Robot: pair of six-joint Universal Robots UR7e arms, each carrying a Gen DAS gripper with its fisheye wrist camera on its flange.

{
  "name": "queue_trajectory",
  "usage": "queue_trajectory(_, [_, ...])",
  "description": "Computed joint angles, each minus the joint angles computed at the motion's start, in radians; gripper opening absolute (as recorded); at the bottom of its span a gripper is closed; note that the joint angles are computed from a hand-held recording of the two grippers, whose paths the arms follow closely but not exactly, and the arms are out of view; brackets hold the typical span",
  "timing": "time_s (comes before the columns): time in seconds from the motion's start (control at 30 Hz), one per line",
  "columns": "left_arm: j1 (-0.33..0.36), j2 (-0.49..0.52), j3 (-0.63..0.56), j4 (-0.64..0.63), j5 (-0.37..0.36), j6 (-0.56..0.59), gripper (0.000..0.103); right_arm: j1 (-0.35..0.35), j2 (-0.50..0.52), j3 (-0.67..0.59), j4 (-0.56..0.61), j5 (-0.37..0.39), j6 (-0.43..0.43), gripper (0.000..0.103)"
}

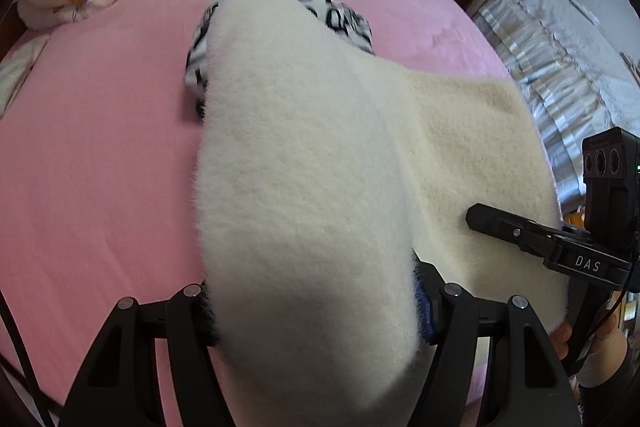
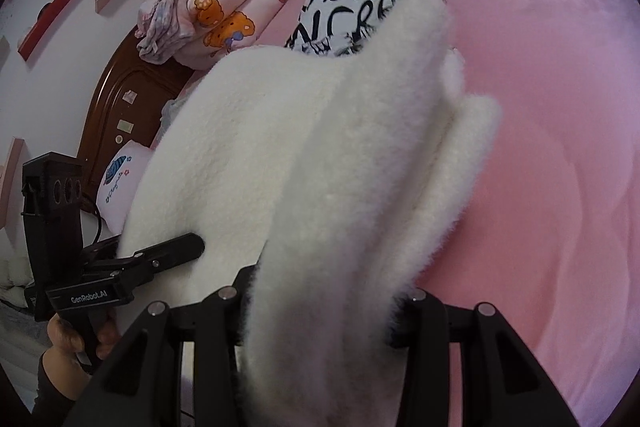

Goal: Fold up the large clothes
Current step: 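Carry the bundle with both grippers onto the black-and-white clothes stack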

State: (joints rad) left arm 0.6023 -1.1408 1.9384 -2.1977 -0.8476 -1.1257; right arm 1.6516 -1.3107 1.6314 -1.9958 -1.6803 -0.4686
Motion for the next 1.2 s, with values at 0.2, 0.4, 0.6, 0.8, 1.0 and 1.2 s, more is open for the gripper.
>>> queue_trajectory(0.2, [0.17, 0.048, -0.202, -0.087, 0.097, 0.363, 0.067, 0.068, 0.254, -0.272, -0.083, 0.031, 0.026, 0.042])
queue_trajectory(0.4, [0.329, 0.171, -0.449, -0.159, 0.084, 0.619, 0.068, 0.077, 0.506, -0.572, -0.103, 0.08, 0.056, 0.042])
queue_trajectory(0.6, [0.473, 0.31, -0.588, -0.206, 0.056, 0.684, 0.071, 0.046, 0.692, -0.727, -0.144, 0.032, 0.017, 0.042])
queue_trajectory(0.8, [0.545, 0.319, -0.516, -0.436, -0.027, 0.771, 0.091, -0.003, 0.733, -0.732, -0.189, -0.004, -0.027, 0.062])
queue_trajectory(1.0, [0.503, 0.3, -0.483, -0.427, 0.092, 0.758, 0.096, 0.037, 0.68, -0.664, -0.303, -0.122, -0.149, 0.081])
queue_trajectory(1.2, [0.421, 0.26, -0.416, -0.544, 0.217, 0.804, 0.07, 0.083, 0.612, -0.602, -0.446, -0.115, -0.212, 0.078])
